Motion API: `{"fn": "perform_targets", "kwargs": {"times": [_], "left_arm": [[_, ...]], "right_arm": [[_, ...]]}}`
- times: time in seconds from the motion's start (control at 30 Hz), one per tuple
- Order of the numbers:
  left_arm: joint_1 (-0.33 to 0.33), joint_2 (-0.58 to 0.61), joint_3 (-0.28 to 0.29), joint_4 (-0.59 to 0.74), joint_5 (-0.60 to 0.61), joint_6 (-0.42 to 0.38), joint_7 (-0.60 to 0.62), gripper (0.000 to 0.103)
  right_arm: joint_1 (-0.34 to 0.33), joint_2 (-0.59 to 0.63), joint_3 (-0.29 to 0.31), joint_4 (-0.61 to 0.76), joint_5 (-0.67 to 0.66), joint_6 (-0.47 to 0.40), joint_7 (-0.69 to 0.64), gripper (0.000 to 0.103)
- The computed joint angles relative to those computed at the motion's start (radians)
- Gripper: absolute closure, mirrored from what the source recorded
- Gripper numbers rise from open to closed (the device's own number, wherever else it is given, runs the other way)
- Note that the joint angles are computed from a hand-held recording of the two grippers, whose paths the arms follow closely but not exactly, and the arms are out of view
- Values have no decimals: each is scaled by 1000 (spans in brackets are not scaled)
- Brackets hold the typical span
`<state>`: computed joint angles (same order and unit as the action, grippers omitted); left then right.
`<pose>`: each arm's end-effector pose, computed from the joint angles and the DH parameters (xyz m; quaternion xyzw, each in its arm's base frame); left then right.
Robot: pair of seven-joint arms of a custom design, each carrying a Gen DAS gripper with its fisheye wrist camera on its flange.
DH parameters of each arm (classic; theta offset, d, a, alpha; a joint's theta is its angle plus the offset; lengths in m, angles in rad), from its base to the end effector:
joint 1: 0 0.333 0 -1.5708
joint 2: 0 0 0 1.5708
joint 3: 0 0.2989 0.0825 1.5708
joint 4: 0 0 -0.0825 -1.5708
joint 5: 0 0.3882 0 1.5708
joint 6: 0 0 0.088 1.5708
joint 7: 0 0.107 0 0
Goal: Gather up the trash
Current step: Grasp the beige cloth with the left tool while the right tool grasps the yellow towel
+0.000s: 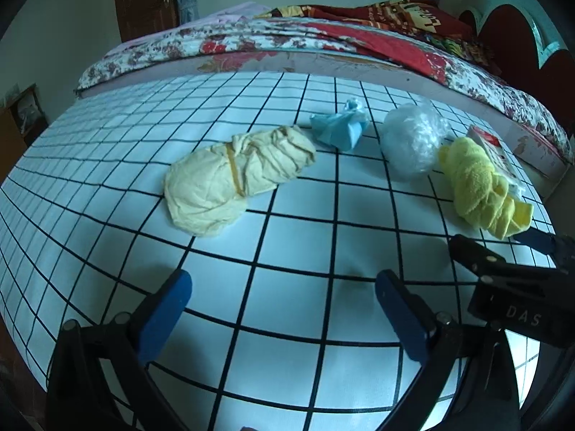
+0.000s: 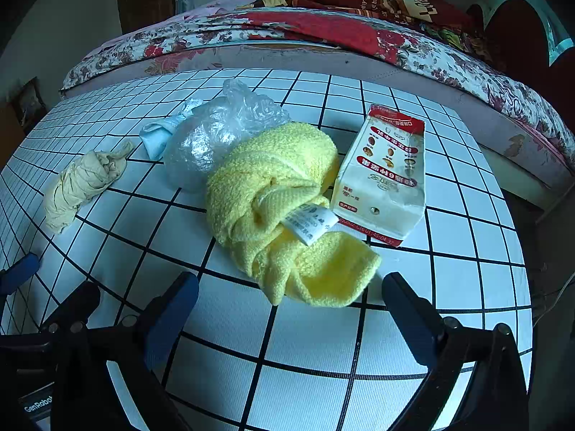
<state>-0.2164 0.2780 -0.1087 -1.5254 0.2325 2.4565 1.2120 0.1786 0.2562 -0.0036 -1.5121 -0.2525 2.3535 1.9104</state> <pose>0.6594 -0.2123 0.5580 -0.6392 0.6941 -0.2526 0.2141 0.6750 0.1161 0.5658 -0.6595 0.6861 -0.2405 0.1910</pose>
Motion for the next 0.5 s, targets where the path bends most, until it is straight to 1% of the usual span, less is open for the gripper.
{"fn": "perform_targets", "kwargs": {"times": [0.37, 0.5], "left_arm": [[-1, -1, 1, -2, 1, -1, -2, 1], [11, -3, -5, -8, -33, 8, 8, 1]], "right_arm": [[-1, 1, 0, 2, 2, -2, -1, 1], [-1, 2, 0, 3, 2, -3, -1, 1]]}}
